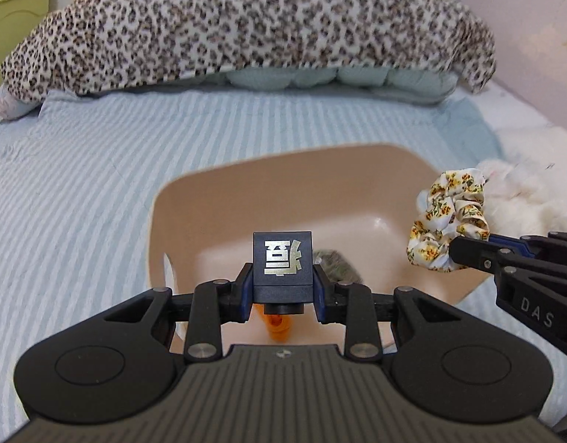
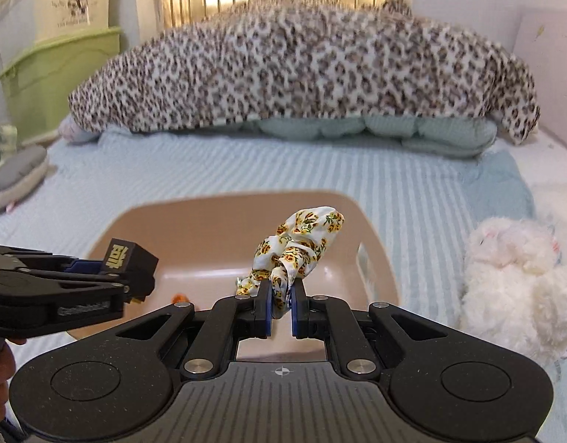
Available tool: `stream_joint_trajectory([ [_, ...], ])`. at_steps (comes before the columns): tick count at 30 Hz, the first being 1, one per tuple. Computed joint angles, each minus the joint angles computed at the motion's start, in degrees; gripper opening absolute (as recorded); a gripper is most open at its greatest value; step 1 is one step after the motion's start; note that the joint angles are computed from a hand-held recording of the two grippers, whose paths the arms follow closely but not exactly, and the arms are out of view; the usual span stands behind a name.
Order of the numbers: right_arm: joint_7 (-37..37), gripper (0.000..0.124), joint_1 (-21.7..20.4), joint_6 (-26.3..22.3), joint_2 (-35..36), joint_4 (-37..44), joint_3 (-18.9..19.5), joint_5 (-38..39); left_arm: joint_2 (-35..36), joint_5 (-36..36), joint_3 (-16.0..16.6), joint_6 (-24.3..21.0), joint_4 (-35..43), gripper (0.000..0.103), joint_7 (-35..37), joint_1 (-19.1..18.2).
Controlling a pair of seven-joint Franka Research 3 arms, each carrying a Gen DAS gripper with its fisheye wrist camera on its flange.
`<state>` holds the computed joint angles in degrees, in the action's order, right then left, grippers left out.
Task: Organize objects
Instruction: 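Lift both items over the basket and release them inside, then grasp the blue-and-white card pack with the left tool while the right tool grasps the white card box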
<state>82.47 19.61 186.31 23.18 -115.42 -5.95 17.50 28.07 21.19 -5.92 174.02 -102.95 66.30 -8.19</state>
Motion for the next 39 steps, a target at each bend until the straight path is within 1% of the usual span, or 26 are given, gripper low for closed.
stream_joint_trajectory([
  [2,0.6,0.013,0.1,-1.5,0.9,0.9,-0.2,0.2,1.1,0.1,1.2,-1.5,1.2,0.033,-1.6,-1.3],
  [4,1.2,0.021,0.7,-1.6,1.2,0.5,-1.0,0.0,1.7,0.8,1.8,-2.6,1.8,0.033,-2.2,-1.9],
  [6,0.6,0.038,-0.9,-0.2,0.5,-0.8,1.0,-0.2,1.1,1.1,1.0,-2.6,1.0,0.033,-1.4,-1.2],
  [7,0.5,0.044,-0.2,0.7,0.0,-1.7,0.3,-0.2,0.4,1.8,1.6,-2.1,0.1,0.035,-1.7,-1.5],
  [8,0.4,0.058,2.1,1.8,-0.5,-2.7,-2.1,-0.2,-0.5,2.6,2.4,-2.4,-0.6,0.047,-2.3,-2.1],
  [9,0.2,0.071,4.6,2.7,-1.0,-3.5,-4.6,0.2,-1.5,3.3,3.0,-3.2,-1.3,0.056,-2.8,-2.6],
  [10,-0.4,0.075,6.1,3.6,-1.6,-4.5,-6.0,0.7,-2.7,4.1,3.5,-2.9,-2.4,0.075,-3.4,-2.8],
  [11,-1.2,0.08,6.8,4.0,-2.5,-5.4,-6.7,1.2,-3.8,5.8,4.8,-1.5,-3.6,0.083,-4.9,-3.8],
  [13,-2.7,0.088,7.8,3.7,-4.3,-7.1,-7.7,2.4,-6.3,10.5,9.0,1.6,-6.5,0.088,-9.0,-6.6],
  [14,-3.3,0.094,8.7,3.9,-5.3,-8.1,-8.4,3.1,-7.2,11.9,9.6,1.7,-7.3,0.088,-10.0,-7.0],
  [15,-3.9,0.098,9.6,4.0,-6.2,-9.1,-9.1,3.9,-8.1,12.5,9.0,1.4,-8.0,0.088,-10.2,-6.4],
  [18,-5.4,0.103,11.7,2.9,-8.3,-11.4,-11.1,5.7,-10.5,10.8,4.8,1.1,-11.0,0.088,-7.8,-2.1],
  [19,-5.5,0.103,12.9,2.2,-8.9,-12.1,-12.3,6.1,-11.3,10.8,4.3,1.2,-12.1,0.088,-7.5,-1.5],
  [21,-4.6,0.103,15.4,0.8,-9.5,-13.2,-15.0,5.9,-12.8,13.2,5.8,2.3,-14.4,0.088,-9.2,-2.3],
  [22,-3.9,0.103,16.0,0.1,-9.7,-13.6,-15.8,5.4,-13.5,13.8,5.8,2.5,-15.5,0.088,-9.3,-2.1],
  [25,-1.3,0.103,18.9,-2.0,-10.1,-15.1,-19.2,2.8,-15.0,10.7,1.9,1.9,-18.4,0.089,-5.0,1.5],
  [28,1.0,0.103,20.3,-3.9,-10.2,-16.4,-21.0,-0.1,-15.6,8.6,0.4,1.7,-20.6,0.089,-2.7,2.8],
  [30,2.7,0.103,21.2,-5.4,-10.1,-16.9,-22.1,-2.2,-15.2,5.5,-1.6,0.3,-21.4,0.089,0.2,4.2],
  [32,4.5,0.103,21.8,-6.9,-10.0,-17.2,-22.8,-4.3,-14.7,0.8,-4.3,-1.0,-22.1,0.089,4.2,6.2],
  [34,6.3,0.103,22.1,-8.5,-9.9,-17.4,-23.2,-6.3,-14.2,-2.6,-5.9,-1.9,-22.7,0.089,7.4,7.2],
  [37,8.1,0.103,20.8,-10.2,-9.6,-17.3,-21.8,-8.3,-13.6,-5.5,-6.6,-2.6,-23.3,0.089,10.6,7.2],
  [39,9.0,0.103,19.5,-11.1,-9.2,-16.9,-20.5,-9.4,-13.0,-8.6,-8.1,-4.0,-23.0,0.089,13.4,8.0],
])
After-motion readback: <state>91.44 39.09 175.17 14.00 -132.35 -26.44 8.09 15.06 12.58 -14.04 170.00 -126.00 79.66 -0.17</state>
